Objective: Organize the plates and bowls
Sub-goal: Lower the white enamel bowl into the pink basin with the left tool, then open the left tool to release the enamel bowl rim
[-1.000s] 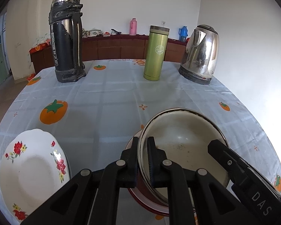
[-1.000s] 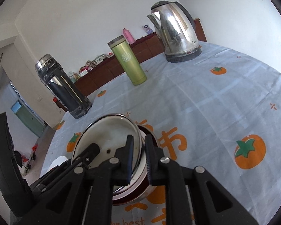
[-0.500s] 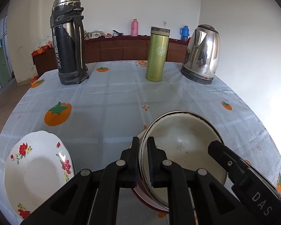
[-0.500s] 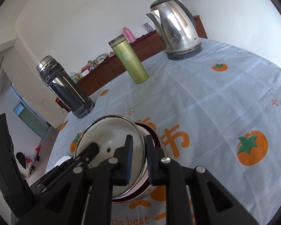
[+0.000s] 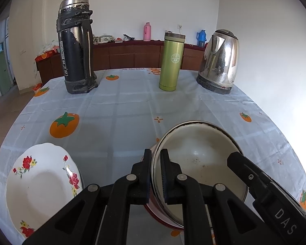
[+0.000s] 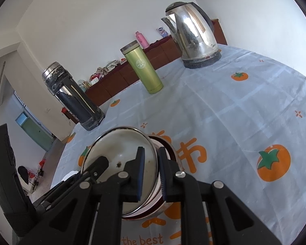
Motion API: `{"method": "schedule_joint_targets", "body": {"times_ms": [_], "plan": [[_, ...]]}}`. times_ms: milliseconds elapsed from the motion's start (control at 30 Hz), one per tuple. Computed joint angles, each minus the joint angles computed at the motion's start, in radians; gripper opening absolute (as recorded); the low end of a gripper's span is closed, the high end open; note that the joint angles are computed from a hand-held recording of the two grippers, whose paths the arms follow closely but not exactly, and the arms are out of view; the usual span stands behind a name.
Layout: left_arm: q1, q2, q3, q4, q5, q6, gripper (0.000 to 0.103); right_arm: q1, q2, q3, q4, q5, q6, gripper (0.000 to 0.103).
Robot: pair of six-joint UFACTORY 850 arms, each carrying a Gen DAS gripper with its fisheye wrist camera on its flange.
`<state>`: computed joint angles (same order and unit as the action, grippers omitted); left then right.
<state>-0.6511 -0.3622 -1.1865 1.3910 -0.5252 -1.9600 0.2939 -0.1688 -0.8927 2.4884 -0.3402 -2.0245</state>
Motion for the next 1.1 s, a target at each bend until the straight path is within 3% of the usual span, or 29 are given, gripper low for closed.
{"method": "schedule_joint_targets", "body": {"times_ms": [333,533,967,1100], "plan": [[0.002,0.0,0.0,-0.005,0.003,-0.005,0.012,-0.002,0.004,0.004,0.001,-0.017,0.0,0.019],[-0.001,0.008,0.008,0.017,-0.017,-0.033,0.019,0.001,0.006,0.006,0.036,-0.014,-0.039,0.021],[-0.002,0.003,0.005,0.014,-0.045,-0.022,0.019,0.007,0.007,0.007,0.117,0.007,-0.126,0.021],[-0.002,0.0,0.004,0.015,-0.046,-0.019,0.02,0.012,0.021,0.022,0.224,0.008,-0.231,0.04]]}}
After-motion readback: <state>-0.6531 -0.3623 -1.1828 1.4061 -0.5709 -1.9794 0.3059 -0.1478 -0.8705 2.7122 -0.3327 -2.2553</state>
